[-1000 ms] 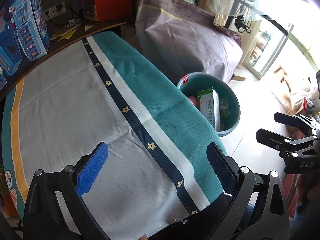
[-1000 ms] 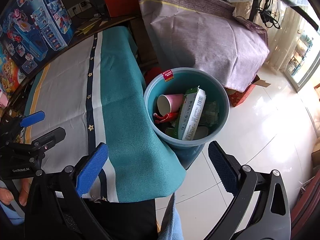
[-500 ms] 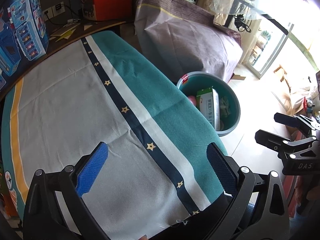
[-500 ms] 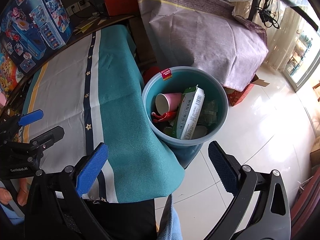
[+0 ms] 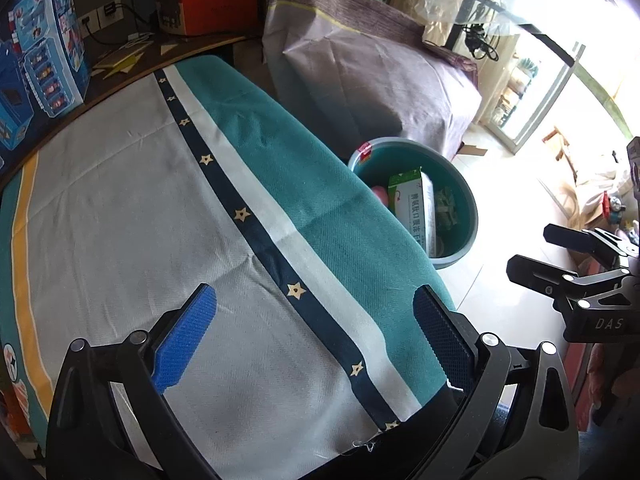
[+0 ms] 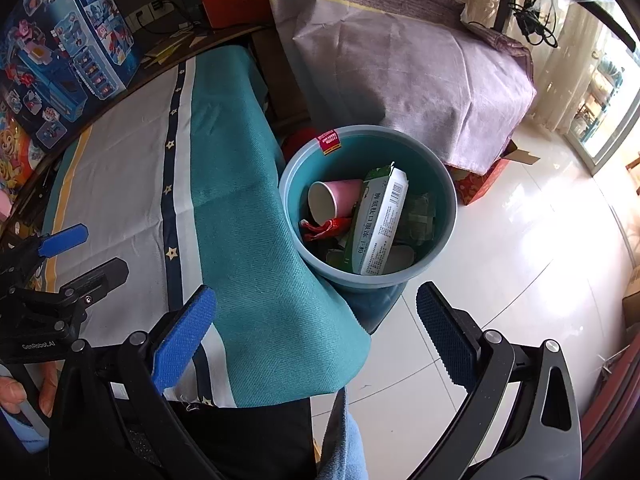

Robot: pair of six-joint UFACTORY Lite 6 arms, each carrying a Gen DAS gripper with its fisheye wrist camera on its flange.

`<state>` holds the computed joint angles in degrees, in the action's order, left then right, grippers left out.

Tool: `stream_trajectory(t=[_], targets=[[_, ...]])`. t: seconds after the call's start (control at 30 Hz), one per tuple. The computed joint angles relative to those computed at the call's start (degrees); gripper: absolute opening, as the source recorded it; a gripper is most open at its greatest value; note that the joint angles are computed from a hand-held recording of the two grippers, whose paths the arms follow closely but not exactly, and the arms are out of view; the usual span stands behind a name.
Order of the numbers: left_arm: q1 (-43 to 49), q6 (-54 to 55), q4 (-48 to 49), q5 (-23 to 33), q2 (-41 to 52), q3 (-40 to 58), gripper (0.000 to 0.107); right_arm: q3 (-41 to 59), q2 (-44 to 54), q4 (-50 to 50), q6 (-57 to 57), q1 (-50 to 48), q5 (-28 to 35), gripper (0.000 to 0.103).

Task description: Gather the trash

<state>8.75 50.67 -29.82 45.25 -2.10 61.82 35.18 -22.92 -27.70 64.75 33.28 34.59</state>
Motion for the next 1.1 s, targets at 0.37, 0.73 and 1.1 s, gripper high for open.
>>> stream_trajectory(t=[0.37, 0.73, 1.1], targets=[[0.21, 0.31, 0.08, -0.99, -1.18, -0.65, 0.099, -0.7, -0.41, -0.14, -0.08, -0.86, -0.37, 0.096], [0.08, -0.73, 1.31, -2.25, -1.2, -0.87, 0.099, -1.44, -0.87, -0.72, 0.75, -1.29, -0.37, 0.096], [-0.23, -1.18, 2.28, -3.87, -2.09, -1.66, 0.099, -1.34, -0.68, -4.28, 4.37, -0.01, 1.39, 0.096]])
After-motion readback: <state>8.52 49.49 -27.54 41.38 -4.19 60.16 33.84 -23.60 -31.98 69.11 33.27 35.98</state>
